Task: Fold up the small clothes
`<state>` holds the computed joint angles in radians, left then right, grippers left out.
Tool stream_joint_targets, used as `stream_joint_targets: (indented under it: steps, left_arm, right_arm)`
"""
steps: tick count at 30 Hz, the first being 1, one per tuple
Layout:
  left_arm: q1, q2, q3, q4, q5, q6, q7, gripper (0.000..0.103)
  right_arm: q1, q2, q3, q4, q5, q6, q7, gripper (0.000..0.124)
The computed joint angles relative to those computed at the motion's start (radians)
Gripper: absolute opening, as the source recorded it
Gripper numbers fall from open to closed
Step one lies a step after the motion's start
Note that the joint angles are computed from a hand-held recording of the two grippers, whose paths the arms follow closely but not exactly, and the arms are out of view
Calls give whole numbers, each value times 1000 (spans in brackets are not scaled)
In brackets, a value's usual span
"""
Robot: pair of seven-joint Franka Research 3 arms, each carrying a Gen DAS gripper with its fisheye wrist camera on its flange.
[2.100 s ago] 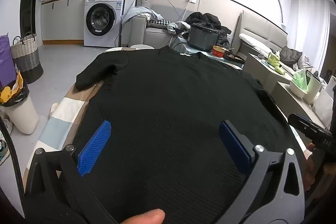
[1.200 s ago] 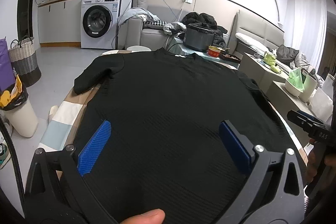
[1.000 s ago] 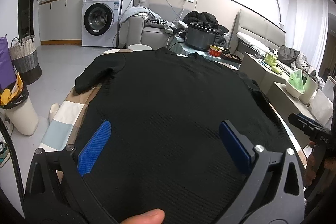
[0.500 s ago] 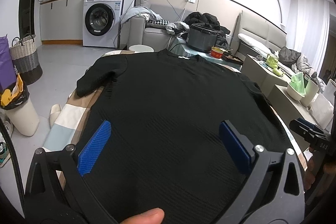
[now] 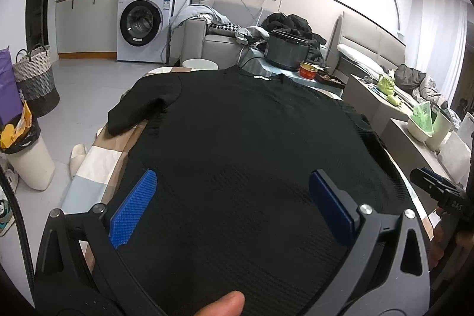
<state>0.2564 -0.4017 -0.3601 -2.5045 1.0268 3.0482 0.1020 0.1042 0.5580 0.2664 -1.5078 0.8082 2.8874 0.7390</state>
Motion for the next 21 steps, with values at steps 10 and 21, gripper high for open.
stream_joint_targets:
  steps: [10,21]
  left_arm:
    - [3,51,44,32,-3,74,101,102]
    - [-4,43,6,49,-75,-47,93,102]
  right_arm:
    - [59,-17,-56,-41,-93,63,147,103]
    - [-18,24,24,36,-45,-10,48,103]
